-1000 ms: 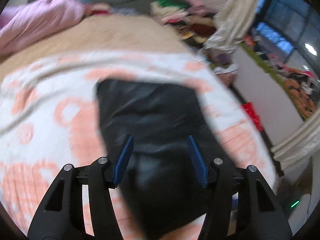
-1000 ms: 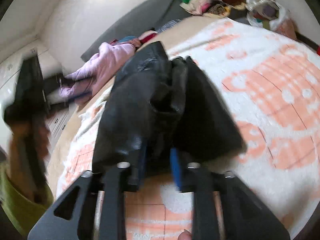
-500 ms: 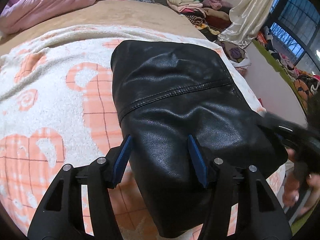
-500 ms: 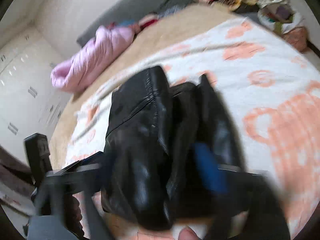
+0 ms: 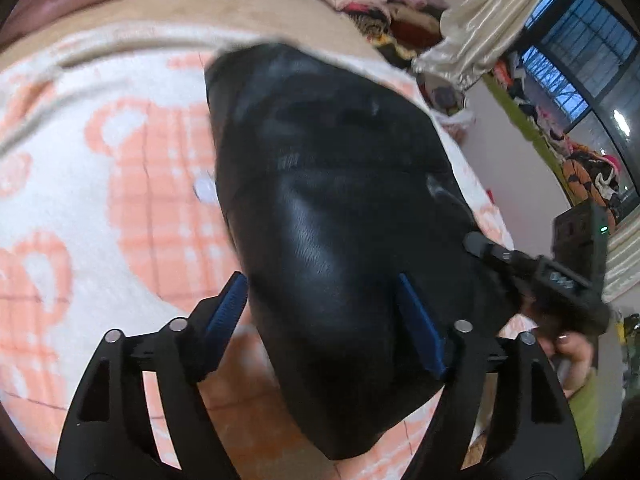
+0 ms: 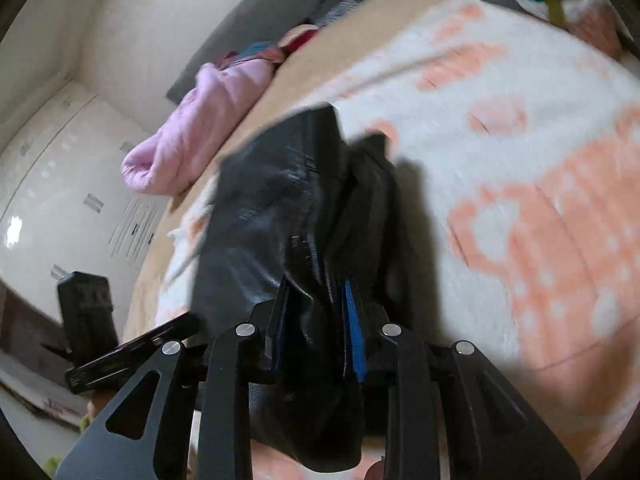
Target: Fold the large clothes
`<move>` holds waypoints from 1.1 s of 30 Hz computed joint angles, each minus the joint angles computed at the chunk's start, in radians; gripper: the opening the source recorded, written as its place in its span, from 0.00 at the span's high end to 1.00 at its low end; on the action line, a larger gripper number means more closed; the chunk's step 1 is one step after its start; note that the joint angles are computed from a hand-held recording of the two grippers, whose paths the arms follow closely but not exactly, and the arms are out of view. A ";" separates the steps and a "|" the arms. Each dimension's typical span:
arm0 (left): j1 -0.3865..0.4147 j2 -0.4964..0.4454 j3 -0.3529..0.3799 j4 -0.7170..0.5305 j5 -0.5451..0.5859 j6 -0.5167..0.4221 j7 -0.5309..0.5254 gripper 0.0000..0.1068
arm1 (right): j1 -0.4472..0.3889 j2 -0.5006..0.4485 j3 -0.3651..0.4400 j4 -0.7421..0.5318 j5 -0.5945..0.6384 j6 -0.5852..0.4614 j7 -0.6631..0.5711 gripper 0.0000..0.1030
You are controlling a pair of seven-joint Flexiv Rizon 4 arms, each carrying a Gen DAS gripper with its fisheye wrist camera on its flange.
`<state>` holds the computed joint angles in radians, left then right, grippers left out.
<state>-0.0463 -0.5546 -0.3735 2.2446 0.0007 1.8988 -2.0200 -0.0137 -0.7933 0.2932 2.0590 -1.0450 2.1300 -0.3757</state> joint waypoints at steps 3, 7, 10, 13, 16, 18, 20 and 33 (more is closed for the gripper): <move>-0.039 -0.019 0.026 -0.017 -0.018 0.002 -0.003 0.33 | 0.090 0.039 -0.064 0.046 0.149 0.003 -0.122 0.74; -0.094 -0.014 0.070 -0.034 -0.050 -0.017 0.003 0.30 | 0.204 0.099 -0.120 0.090 0.344 -0.031 -0.253 0.38; -0.098 -0.010 0.073 -0.037 -0.058 -0.022 0.011 0.29 | 0.137 0.088 -0.050 0.111 0.353 0.017 -0.273 0.31; -0.097 -0.010 0.068 -0.034 -0.061 -0.018 0.011 0.29 | 0.080 0.097 -0.007 0.150 0.336 0.054 -0.262 0.14; -0.114 -0.004 0.088 -0.032 -0.066 -0.019 0.021 0.29 | 0.025 0.090 0.023 0.167 0.264 0.043 -0.203 0.17; -0.131 -0.001 0.103 -0.033 -0.073 -0.023 0.028 0.29 | -0.028 0.056 0.054 0.152 0.179 0.007 -0.133 0.39; -0.136 0.001 0.106 -0.037 -0.077 -0.036 0.039 0.29 | -0.096 -0.005 0.099 0.122 0.082 0.007 -0.039 0.47; -0.261 0.030 0.243 -0.053 -0.163 -0.113 0.127 0.25 | 0.201 0.126 -0.030 0.223 0.419 0.028 -0.166 0.34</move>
<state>-0.3070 -0.5244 -0.1300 2.1917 -0.1620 1.7856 -1.8928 0.1877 -0.6676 0.2632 2.2818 -0.6263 2.1578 -0.5419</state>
